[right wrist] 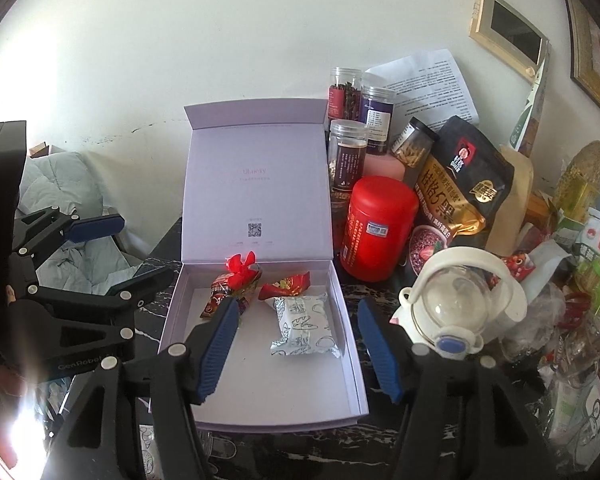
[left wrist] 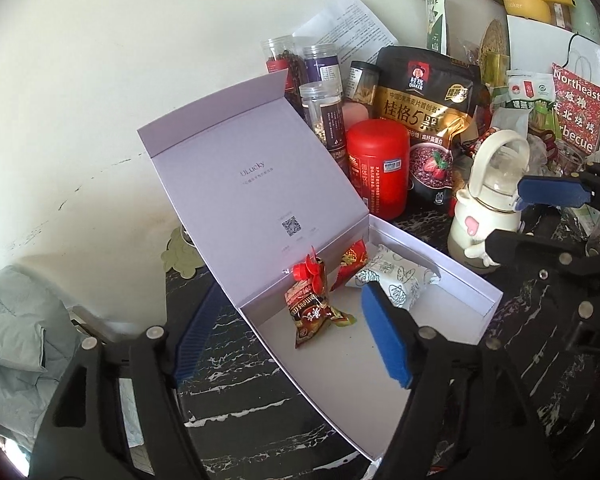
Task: Organize objects
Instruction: 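Withdraw both grippers from the box back toward the table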
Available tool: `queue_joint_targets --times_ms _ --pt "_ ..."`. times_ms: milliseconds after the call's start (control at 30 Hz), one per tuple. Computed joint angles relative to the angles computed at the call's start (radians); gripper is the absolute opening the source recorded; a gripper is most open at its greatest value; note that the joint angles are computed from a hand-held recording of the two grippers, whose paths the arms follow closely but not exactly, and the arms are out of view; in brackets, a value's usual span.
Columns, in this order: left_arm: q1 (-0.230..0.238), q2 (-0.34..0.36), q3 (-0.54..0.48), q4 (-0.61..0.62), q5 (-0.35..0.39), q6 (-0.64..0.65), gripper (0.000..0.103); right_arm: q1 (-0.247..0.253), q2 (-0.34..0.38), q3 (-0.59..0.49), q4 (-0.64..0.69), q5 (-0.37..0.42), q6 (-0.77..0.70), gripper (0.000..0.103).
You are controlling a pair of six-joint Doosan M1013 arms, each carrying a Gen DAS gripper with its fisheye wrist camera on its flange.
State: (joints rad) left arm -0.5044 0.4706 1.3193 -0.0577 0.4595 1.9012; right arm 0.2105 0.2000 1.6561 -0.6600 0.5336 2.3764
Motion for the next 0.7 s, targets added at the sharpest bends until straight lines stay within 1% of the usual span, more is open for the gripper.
queue_joint_targets --times_ms 67,200,367,400,500,700 --pt "-0.001 -0.015 0.018 0.012 -0.011 -0.016 0.084 0.008 -0.014 0.011 -0.022 0.001 0.024 0.064" --pt "-0.002 -0.045 0.05 0.009 -0.032 -0.023 0.087 0.025 -0.039 0.033 -0.074 0.003 0.081 0.067" --pt "0.003 -0.077 0.081 -0.073 -0.042 0.039 0.09 0.043 -0.069 0.055 -0.109 0.01 0.127 0.07" --pt "0.001 -0.084 0.088 -0.062 -0.049 0.029 0.092 0.047 -0.074 0.058 -0.121 0.015 0.141 0.07" --pt "-0.007 -0.104 0.117 0.047 -0.084 -0.065 0.096 0.059 -0.089 0.069 -0.146 0.028 0.171 0.071" --pt "-0.006 -0.129 0.146 0.051 -0.072 -0.1 0.096 0.078 -0.116 0.093 -0.177 0.042 0.216 0.072"
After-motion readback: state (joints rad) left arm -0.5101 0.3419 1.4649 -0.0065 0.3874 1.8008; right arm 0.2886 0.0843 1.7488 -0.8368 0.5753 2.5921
